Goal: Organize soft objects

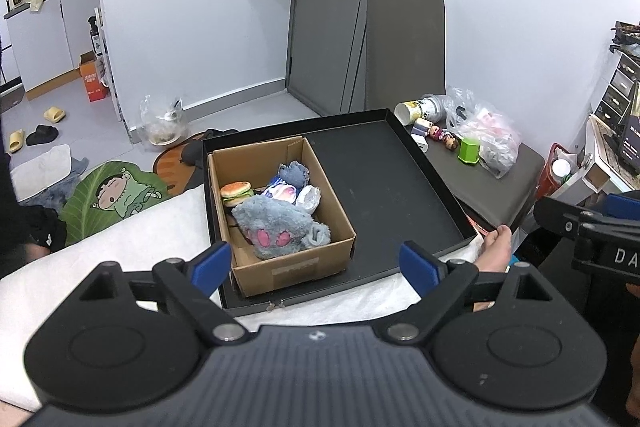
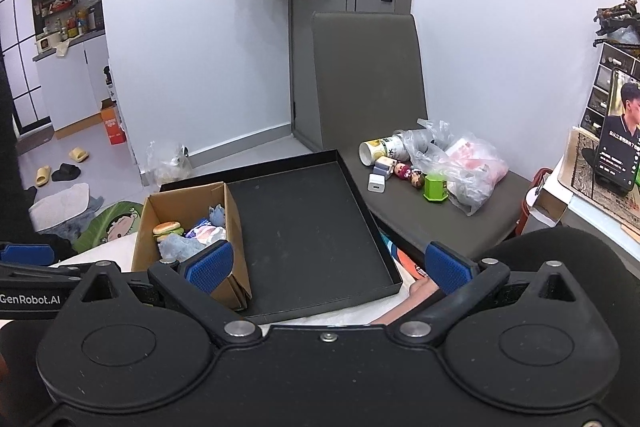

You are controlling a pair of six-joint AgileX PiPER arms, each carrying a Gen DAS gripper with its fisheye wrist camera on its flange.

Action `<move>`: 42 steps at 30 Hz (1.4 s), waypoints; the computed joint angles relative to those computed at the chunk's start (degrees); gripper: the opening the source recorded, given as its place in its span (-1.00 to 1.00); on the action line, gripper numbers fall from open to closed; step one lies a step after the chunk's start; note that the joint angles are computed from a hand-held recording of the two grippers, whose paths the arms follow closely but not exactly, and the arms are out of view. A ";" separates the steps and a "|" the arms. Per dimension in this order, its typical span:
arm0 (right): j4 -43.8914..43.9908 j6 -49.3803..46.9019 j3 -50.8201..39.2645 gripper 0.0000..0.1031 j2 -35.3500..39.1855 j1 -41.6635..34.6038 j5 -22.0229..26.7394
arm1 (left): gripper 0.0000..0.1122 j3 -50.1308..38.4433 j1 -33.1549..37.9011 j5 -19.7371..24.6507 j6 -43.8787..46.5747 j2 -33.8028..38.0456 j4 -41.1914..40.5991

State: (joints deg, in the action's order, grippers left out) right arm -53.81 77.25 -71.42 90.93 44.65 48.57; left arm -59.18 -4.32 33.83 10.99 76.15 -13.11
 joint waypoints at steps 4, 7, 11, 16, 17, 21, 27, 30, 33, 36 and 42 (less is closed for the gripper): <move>0.58 -0.43 0.13 1.00 -0.17 -0.28 -0.42 | 0.61 -0.15 -0.25 0.31 -0.51 -0.06 0.64; 0.96 -0.54 0.15 1.00 -0.17 -0.41 -0.66 | 0.61 -0.28 -0.83 0.33 -1.50 0.05 1.65; 0.95 -0.63 0.33 1.00 -0.36 -0.85 -1.32 | 0.61 -0.57 -1.41 0.42 -2.04 0.45 2.42; 2.09 -0.77 1.01 1.00 -0.57 -1.98 -2.49 | 0.61 -1.21 -1.98 0.38 -3.96 1.07 3.84; 2.35 -1.13 0.97 1.00 -0.56 -1.99 -2.65 | 0.61 -1.35 -1.91 0.44 -4.04 1.14 3.88; 2.72 -1.26 1.11 1.00 -0.62 -2.45 -3.58 | 0.61 -1.84 -2.37 0.67 -5.84 1.32 5.45; 3.49 -2.11 1.50 1.00 -0.61 -3.31 -4.44 | 0.61 -2.51 -3.36 1.50 -8.02 1.30 7.58; 4.36 -3.31 1.59 1.00 -0.71 -4.24 -4.90 | 0.61 -2.71 -3.91 1.88 -8.55 1.32 8.25; 3.76 -2.52 2.36 1.00 -1.33 -4.65 -5.33 | 0.61 -2.90 -4.97 2.40 -10.48 1.17 10.24; 3.89 -2.53 2.68 1.00 -1.69 -4.87 -5.66 | 0.61 -3.21 -5.78 2.86 -12.11 1.06 11.89; 3.50 -3.17 3.00 1.00 -2.14 -4.54 -5.84 | 0.61 -3.68 -6.39 2.82 -14.08 0.98 13.28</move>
